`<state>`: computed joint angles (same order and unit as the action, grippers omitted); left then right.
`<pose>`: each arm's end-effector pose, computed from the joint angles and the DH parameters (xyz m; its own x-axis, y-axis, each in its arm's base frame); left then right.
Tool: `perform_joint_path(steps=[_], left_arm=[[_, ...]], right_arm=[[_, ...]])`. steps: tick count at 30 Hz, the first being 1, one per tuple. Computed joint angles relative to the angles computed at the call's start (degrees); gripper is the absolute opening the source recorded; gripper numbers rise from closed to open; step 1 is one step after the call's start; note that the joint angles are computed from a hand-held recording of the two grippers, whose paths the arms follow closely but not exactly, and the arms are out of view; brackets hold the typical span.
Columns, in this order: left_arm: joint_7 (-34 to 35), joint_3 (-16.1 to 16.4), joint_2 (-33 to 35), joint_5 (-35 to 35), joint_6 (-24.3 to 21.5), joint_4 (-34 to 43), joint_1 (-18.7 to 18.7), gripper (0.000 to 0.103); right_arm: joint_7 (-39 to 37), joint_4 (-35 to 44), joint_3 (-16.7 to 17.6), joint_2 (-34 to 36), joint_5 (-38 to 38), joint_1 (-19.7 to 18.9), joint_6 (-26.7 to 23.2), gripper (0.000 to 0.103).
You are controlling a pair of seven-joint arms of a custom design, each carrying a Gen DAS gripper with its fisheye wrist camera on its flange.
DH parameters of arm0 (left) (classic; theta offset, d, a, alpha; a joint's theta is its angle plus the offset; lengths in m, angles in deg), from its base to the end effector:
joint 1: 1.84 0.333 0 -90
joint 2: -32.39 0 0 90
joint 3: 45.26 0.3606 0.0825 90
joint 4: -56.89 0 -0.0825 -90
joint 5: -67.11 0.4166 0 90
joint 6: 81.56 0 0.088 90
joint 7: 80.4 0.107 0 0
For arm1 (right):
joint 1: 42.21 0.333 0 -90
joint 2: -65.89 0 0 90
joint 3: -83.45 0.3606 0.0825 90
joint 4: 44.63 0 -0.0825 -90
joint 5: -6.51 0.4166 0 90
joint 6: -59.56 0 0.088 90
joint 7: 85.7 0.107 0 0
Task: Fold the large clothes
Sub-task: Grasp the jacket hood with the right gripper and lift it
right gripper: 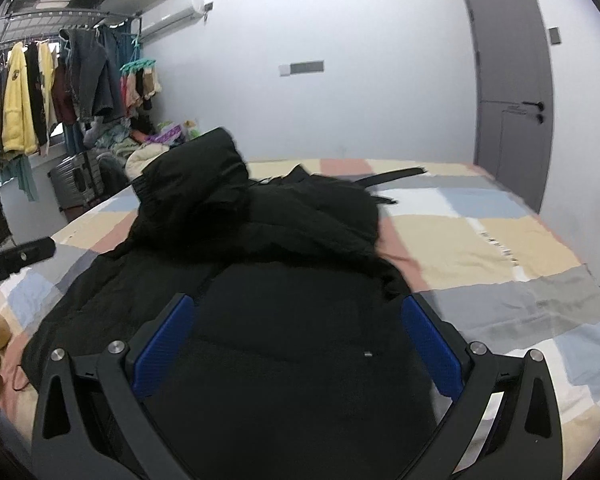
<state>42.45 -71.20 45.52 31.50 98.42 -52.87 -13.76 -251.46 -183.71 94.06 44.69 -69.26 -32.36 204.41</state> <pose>0.5848 -0.3568 0.5197 -0.5794 -0.8029 0.1402 -0.4970 0.2117 -0.8415 0.4422 0.1821 0.5110 -0.4142 -0.9074 -0.0706 -0.4055 0.2534 -0.8783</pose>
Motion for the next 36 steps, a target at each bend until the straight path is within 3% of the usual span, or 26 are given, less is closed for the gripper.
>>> perform_joint_path(steps=[3,4,7,9,12,13,16,17,18,20,21,23,27,30,32,33,36], left_arm=[[-2.3,3.7,0.5,3.6,2.2,0.0,-2.6,0.085],[-2.4,3.6,0.6,4.5,3.5,-0.4,-2.4,0.085],[-1.9,-0.1,1.3,5.7,4.9,-0.4,1.6,0.085],[-3.7,1.7,1.8,7.6,5.3,-0.2,0.7,0.085],[-2.8,-3.0,3.6,6.1,3.8,1.3,6.1,0.085],[-2.2,-2.9,4.2,5.2,3.8,1.9,6.2,0.085],[-8.2,4.2,5.1,9.9,2.8,3.1,1.2,0.085],[-8.9,4.5,5.7,10.2,2.3,3.8,1.4,0.085],[-9.0,3.6,6.5,10.1,1.8,4.5,2.6,0.085],[-11.3,5.9,7.7,10.8,0.4,5.9,1.3,0.085],[-11.8,5.5,8.4,10.5,-0.6,6.8,2.0,0.085],[-11.2,3.0,9.8,9.2,-1.6,8.2,4.6,0.085],[-9.9,0.2,11.3,7.1,-1.5,9.1,7.3,0.085],[-7.9,-3.0,11.8,4.9,-1.3,9.3,9.9,0.085],[-6.4,-4.8,12.1,3.7,-0.9,9.2,11.2,0.085],[-5.9,-5.1,12.1,3.4,-0.7,9.1,11.3,0.085],[-5.3,-4.6,12.0,3.3,-0.3,8.8,10.7,0.085]], right_arm=[[-3.2,4.9,-0.2,4.8,-0.7,0.2,0.7,0.103],[-4.2,6.3,-0.3,6.3,-0.7,0.5,0.7,0.103],[-8.5,12.6,-1.5,12.9,-1.2,1.4,2.0,0.103],[-11.6,17.2,-2.7,17.8,-1.3,2.4,3.3,0.103],[-15.4,23.4,-4.7,24.1,0.4,4.0,4.7,0.103],[-17.9,26.0,-5.4,26.7,2.3,4.5,4.6,0.103],[-25.1,33.1,-7.0,33.5,6.9,6.2,4.3,0.103],[-27.1,35.1,-7.5,35.4,7.9,6.8,3.9,0.103],[-29.9,37.6,-7.9,37.6,9.0,7.4,3.1,0.103],[-35.2,42.6,-8.6,42.0,11.6,8.6,1.2,0.103],[-37.5,45.0,-9.0,44.0,12.8,9.2,-0.1,0.102],[-40.2,48.4,-10.4,46.6,13.7,10.8,-2.6,0.101],[-44.4,55.9,-14.9,52.2,12.1,15.9,-12.4,0.101],[-46.4,59.2,-17.9,54.4,11.6,18.4,-16.8,0.092],[-46.8,60.7,-19.3,55.1,11.0,19.4,-19.0,0.078],[-47.0,61.2,-19.5,55.0,11.0,19.4,-19.3,0.076],[-46.3,61.0,-20.1,53.4,10.3,19.5,-18.7,0.051]])
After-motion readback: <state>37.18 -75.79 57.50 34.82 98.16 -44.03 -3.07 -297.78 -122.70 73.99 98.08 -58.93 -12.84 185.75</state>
